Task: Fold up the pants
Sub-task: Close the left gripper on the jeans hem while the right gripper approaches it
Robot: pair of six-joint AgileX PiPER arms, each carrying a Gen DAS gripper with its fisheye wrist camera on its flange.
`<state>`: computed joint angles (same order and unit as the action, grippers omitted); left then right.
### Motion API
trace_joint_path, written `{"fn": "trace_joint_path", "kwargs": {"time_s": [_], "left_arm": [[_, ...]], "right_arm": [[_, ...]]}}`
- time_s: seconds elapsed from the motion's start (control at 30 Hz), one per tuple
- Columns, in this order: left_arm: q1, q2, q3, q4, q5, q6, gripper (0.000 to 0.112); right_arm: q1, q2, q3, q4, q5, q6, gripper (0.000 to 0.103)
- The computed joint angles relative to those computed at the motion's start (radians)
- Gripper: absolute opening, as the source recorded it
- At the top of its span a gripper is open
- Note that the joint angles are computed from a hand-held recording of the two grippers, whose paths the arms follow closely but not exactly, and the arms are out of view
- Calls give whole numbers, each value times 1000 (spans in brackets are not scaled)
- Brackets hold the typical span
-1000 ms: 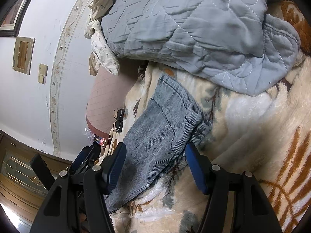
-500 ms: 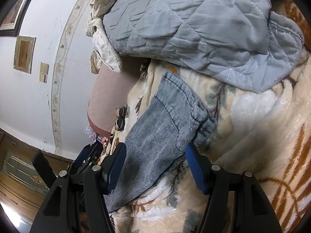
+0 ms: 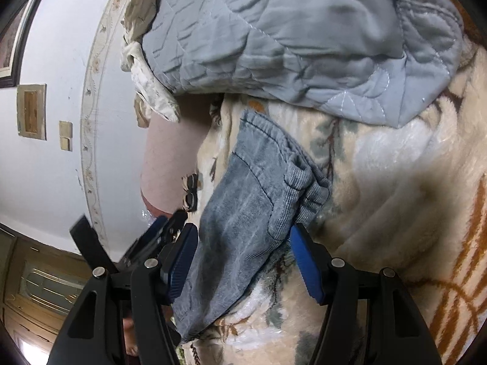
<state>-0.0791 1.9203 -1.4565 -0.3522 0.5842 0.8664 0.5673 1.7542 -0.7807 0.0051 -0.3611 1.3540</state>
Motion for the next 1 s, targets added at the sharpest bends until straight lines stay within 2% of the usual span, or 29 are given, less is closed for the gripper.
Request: {"fn": "trace_joint_path", "kwargs": {"time_s": [0.07,0.13,0.2,0.27,0.37,0.4,0.53,0.67,0.83,0.9,1.0], "left_arm": [[-10,38,-53,-3,37,-7,72],[-24,86,-128,-9,90,-20,72],[-42,121,-181,5,121,-34,72],[-63,175,-261,27,181,-45,72],[-92,226,-326,67,206,-48,72],[-103,244,-350,71,215,-42,72],[-134,297,-426,63,254,-8,72],[-172,357,-505,81,306,19,72],[-186,395,-559,19,409,117,71],[-193,411,-574,22,445,140,62],[-201,425,-582,35,451,134,59]], "right_arm": [[-4,6,-8,43,27,-42,64],[-14,11,1,49,8,-41,64],[-25,17,-2,58,25,-48,64],[-37,23,-10,24,47,-14,64],[-57,33,-44,-60,125,55,64],[-66,33,-42,-93,127,92,64],[-100,36,-22,-270,101,249,64],[-105,43,-15,-272,77,243,64],[-113,54,-13,-275,45,246,64],[-112,50,-3,-254,32,228,64],[-112,47,4,-251,28,224,64]]}}
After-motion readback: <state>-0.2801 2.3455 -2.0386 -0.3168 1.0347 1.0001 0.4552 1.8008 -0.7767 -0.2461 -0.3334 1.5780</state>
